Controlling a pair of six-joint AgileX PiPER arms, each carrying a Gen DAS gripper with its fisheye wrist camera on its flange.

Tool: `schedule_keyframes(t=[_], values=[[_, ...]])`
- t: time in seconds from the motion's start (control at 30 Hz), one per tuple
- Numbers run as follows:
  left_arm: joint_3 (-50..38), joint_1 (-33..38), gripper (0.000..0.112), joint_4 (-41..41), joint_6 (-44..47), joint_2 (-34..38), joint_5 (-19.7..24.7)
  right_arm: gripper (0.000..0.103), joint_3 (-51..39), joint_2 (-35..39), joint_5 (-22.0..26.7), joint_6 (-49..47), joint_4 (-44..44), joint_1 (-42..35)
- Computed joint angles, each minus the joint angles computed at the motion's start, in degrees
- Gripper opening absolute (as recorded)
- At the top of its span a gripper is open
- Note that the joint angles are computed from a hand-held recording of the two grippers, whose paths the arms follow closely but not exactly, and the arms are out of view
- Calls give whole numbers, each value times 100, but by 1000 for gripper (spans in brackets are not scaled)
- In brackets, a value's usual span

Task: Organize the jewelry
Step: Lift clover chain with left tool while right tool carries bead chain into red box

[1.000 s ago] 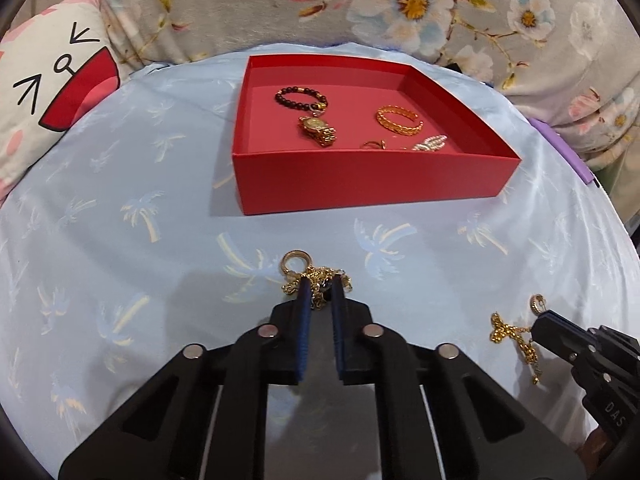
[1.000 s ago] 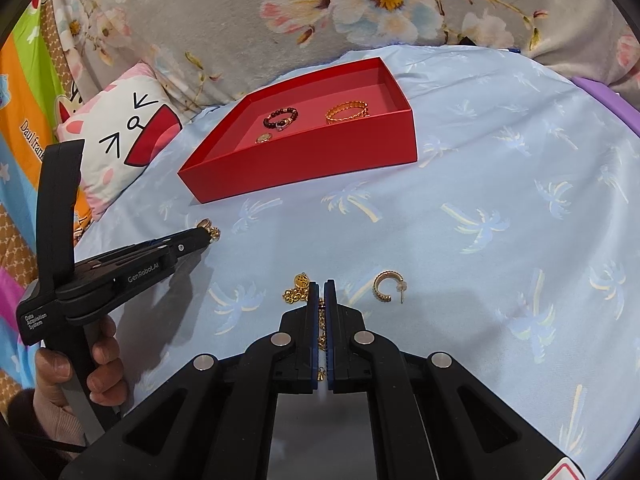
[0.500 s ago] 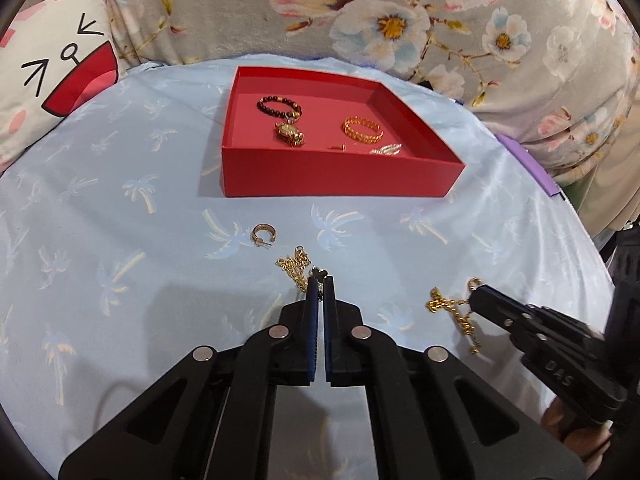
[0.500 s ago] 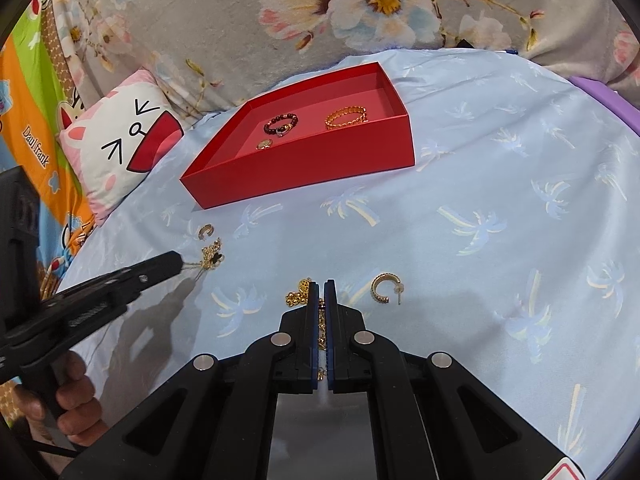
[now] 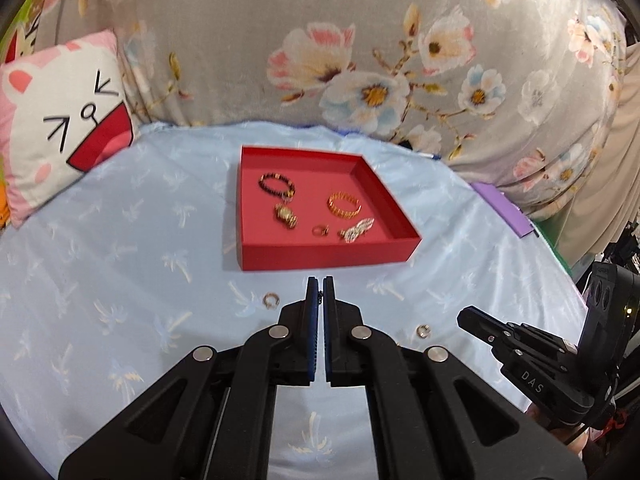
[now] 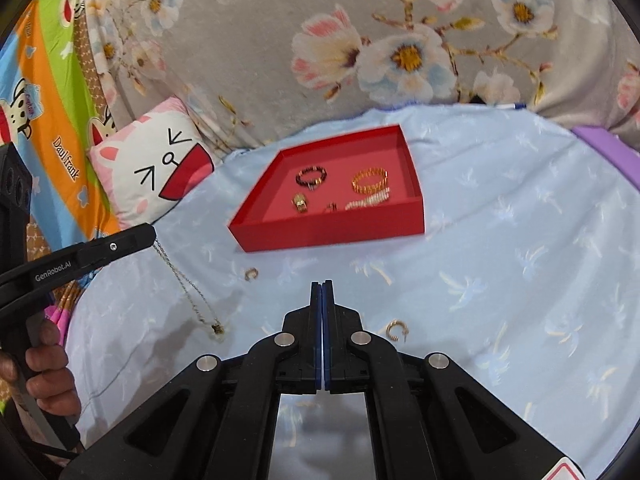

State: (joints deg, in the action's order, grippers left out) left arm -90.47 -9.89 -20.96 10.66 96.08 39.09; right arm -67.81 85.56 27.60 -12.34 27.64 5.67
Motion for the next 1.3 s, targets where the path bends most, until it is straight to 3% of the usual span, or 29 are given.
schedule_keyframes(t=[0.3, 0.43, 0.6, 0.8, 1.0, 1.3], values=[[-739, -32, 1, 129, -8, -62, 357, 1, -640, -38, 559, 147, -446, 54], [-636, -14, 1, 30, 36, -110, 350, 20, -186, 93, 672, 68, -366, 96], [-446, -28, 1, -5, 72, -101, 332, 20, 115, 423, 488, 795, -1154, 333], [-363, -47, 1, 15, 49, -109, 326, 20, 24, 823, 516, 990, -1387, 315], [-337, -51, 1, 28, 3, -106, 314, 4, -8, 849, 462, 1285, -1746, 408], [-452, 38, 1, -44, 71, -78, 367, 4, -328, 319, 571, 1170, -1691, 270]])
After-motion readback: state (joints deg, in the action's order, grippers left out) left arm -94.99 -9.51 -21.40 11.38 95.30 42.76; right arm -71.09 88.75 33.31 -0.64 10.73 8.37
